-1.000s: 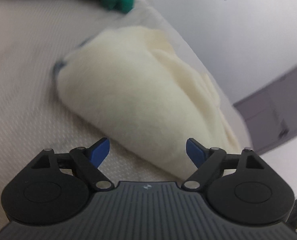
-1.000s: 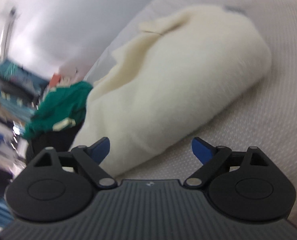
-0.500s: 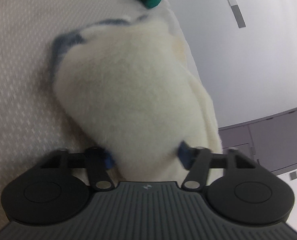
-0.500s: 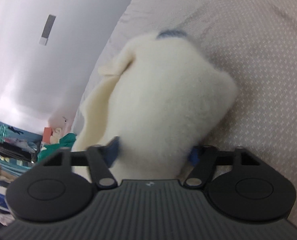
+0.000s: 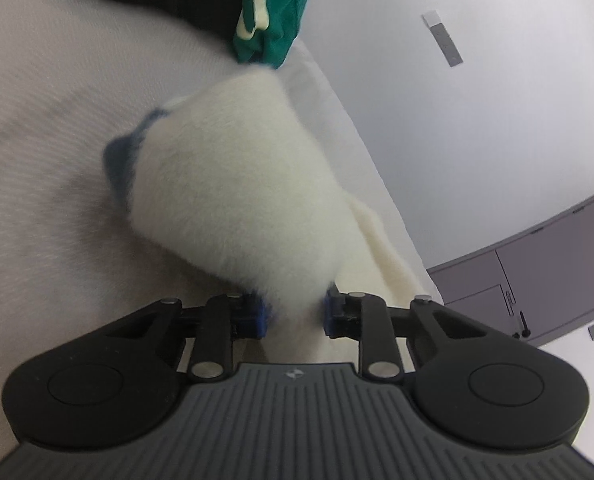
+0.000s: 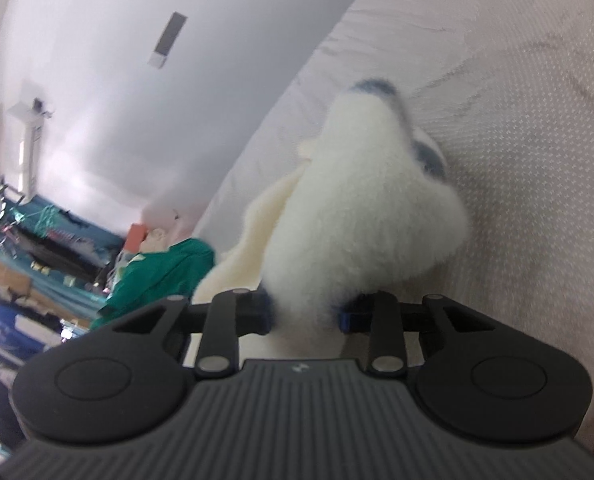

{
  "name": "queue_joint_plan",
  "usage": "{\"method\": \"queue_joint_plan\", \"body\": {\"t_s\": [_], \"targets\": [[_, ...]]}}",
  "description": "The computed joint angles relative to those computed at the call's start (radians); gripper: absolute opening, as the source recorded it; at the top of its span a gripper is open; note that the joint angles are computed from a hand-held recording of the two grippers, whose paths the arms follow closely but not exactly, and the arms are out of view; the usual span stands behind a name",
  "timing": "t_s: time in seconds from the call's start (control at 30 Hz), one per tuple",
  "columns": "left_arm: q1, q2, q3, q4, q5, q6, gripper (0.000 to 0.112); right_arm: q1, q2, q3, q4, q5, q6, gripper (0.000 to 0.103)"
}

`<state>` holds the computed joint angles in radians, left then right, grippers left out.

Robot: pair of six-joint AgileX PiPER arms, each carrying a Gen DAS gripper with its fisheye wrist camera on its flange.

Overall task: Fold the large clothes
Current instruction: 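Fold the sweater over on itself with both tools and release it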

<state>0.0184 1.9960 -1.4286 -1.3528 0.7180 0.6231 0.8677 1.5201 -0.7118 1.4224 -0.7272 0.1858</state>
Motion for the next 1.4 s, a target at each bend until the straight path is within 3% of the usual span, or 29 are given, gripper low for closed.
{"method": "queue_joint_plan", "body": {"t_s": [0.17, 0.37, 0.5, 0.67, 0.9, 1.17, 1.4], "targets": [[0.051, -0.214, 0.188, 0.032, 0.001, 0.041, 0.027, 0.127, -0.088, -0.025, 0.139, -0.065, -0.171, 0.033], [0.118, -0.36, 0.336, 0.026, 0.047, 0.081, 0.027, 0.266, -0.169, -0.031, 0.261, -0.152, -0.303, 0.033], [0.181, -0.386, 0.362, 0.052, 0.114, 0.072, 0.027, 0.3, -0.188, -0.021, 0.292, -0.174, -0.315, 0.033], [0.136, -0.354, 0.277, 0.121, 0.082, 0.006, 0.03, 0.223, -0.19, -0.035, 0.273, -0.116, -0.331, 0.033], [0.045, -0.195, -0.047, 0.338, 0.074, -0.195, 0.035, -0.004, -0.132, -0.124, 0.263, 0.067, -0.356, 0.042], [-0.047, 0.146, -0.511, 0.571, 0.061, -0.443, 0.04, -0.253, 0.02, -0.241, 0.187, 0.272, -0.285, 0.057], [-0.066, 0.43, -0.885, 0.563, 0.085, -0.444, 0.049, -0.404, 0.185, -0.297, -0.118, 0.398, -0.014, 0.062]]}}
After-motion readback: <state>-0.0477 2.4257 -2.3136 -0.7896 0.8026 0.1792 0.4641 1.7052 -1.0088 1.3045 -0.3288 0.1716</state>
